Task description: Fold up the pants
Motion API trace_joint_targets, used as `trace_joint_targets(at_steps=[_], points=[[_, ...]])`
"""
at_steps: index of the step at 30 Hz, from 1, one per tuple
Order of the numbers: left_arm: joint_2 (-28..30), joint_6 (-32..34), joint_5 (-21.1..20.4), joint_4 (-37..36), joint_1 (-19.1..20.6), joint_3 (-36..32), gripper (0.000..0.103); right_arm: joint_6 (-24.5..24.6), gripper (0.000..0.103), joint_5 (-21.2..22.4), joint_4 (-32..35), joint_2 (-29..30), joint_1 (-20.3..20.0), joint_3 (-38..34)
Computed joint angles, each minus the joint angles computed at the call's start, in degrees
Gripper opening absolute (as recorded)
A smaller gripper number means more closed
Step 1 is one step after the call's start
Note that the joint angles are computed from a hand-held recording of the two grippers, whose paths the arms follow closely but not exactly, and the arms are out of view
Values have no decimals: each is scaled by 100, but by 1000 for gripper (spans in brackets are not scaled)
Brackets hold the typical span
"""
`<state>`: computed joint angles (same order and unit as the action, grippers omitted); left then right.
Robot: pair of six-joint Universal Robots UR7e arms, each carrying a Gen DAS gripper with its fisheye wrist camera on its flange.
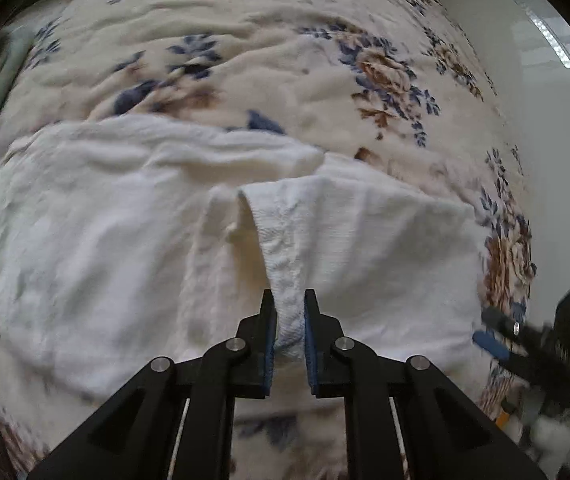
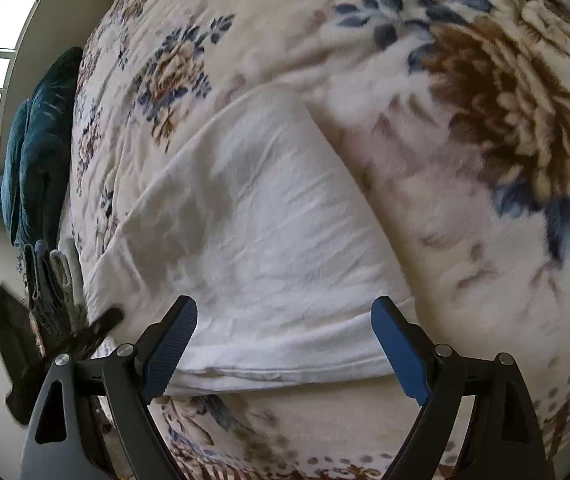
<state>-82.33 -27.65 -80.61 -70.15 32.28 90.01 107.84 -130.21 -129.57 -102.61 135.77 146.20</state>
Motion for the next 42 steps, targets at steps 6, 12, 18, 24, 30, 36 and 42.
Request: trace_joint_targets(at_steps=[6, 12, 18, 24, 30, 36, 42], points=[[-46, -368, 11, 242, 245, 50, 14, 882, 91, 13, 336, -102, 475, -74], [125, -701, -227, -71, 633, -195, 31, 1647, 91, 84, 254, 125, 924, -86], [42, -529, -532, 259, 628, -104, 61, 1805, 58, -170, -2361, 576, 911, 827], [-138, -195, -175, 37, 334, 301, 22, 2807, 12, -332, -1897, 720, 933, 838], [-191, 86, 102, 135, 95, 98, 7, 3570, 7, -458, -748, 925, 1445, 273], [-122, -92, 575, 840, 122, 1, 7, 3359, 6, -258, -417, 831, 1489, 33], [-90, -487, 342, 421, 527, -135, 21, 1751, 11, 750, -2134, 650, 697, 687]])
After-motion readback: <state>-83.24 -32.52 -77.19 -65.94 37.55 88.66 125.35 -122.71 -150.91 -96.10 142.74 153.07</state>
